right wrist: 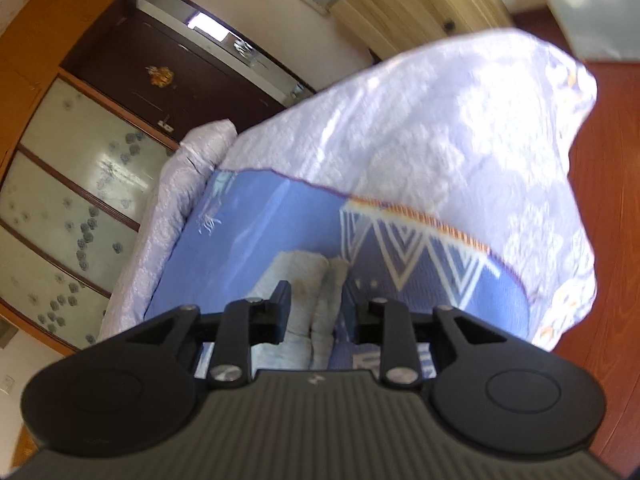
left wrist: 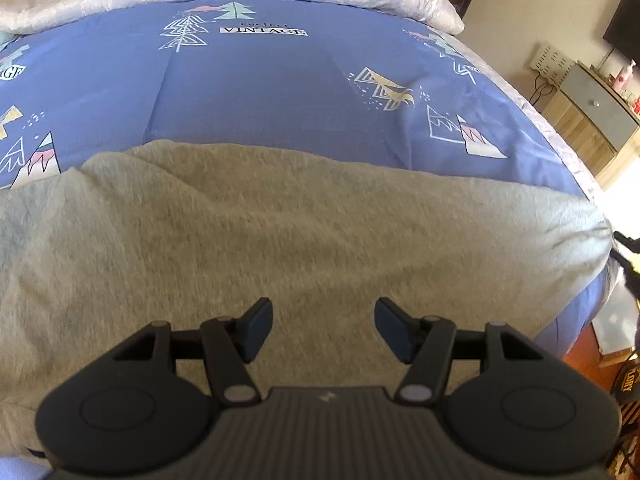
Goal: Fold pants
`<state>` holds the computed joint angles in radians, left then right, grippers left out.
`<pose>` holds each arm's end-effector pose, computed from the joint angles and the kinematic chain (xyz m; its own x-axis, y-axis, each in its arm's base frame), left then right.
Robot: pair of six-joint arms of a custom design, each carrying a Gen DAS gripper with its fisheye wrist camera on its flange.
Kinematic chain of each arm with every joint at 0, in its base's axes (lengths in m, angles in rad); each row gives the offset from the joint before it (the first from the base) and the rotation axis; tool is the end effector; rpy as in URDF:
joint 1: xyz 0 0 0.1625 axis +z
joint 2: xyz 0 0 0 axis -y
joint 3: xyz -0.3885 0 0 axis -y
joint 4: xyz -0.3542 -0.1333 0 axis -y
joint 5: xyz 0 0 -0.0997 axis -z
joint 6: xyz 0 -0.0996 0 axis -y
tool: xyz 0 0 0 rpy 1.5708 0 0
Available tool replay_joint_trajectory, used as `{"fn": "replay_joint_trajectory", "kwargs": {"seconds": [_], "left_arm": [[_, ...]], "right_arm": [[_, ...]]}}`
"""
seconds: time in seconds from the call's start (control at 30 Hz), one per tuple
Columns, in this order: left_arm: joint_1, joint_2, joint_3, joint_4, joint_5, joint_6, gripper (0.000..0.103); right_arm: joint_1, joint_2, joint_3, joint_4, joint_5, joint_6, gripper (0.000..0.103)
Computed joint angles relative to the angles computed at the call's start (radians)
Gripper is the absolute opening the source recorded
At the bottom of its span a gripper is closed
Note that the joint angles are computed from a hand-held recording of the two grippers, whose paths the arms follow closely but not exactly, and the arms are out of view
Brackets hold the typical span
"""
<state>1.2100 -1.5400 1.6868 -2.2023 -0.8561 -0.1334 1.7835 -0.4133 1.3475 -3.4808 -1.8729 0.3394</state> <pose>0.0144 -0.5245 0.4789 -0.8488 -0.1290 -0.5128 0.2013 0.8180 -0.5389 0.2493 -0.6633 0.0630 -0.9684 0.2195 -0.1185 0.2164 0.5035 -0.8364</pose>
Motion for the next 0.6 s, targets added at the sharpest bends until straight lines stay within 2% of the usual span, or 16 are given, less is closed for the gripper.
{"fn": "replay_joint_trajectory", "kwargs": {"seconds": [0.13, 0.17, 0.2, 0.23, 0.4, 0.5, 0.6], "left_arm": [[0.013, -0.004, -0.004, 0.023, -0.013, -0.037, 0.058], [0.018, -0.007, -0.004, 0.029, -0.019, -0.046, 0.058], [0.022, -0.010, -0.005, 0.032, -0.023, -0.055, 0.058], [0.027, -0.015, -0.006, 0.032, -0.030, -0.064, 0.058], [0.044, -0.040, -0.017, -0.016, -0.087, -0.077, 0.058], [0.061, -0.037, -0.044, -0.045, -0.144, -0.086, 0.059], [0.072, -0.015, -0.075, -0.064, -0.193, -0.083, 0.063]], "right_arm": [[-0.017, 0.016, -0.026, 0.062, 0.070, 0.072, 0.036], [-0.019, 0.019, -0.031, 0.073, 0.088, 0.091, 0.029], [-0.014, 0.017, -0.038, 0.097, 0.084, 0.100, 0.014], [-0.006, 0.016, -0.044, 0.109, 0.076, 0.099, 0.014], [0.072, 0.021, -0.061, 0.074, 0.101, -0.015, 0.013], [0.130, 0.051, -0.115, 0.125, 0.146, -0.103, 0.013], [0.194, 0.111, -0.208, 0.240, 0.186, -0.206, 0.013]]}}
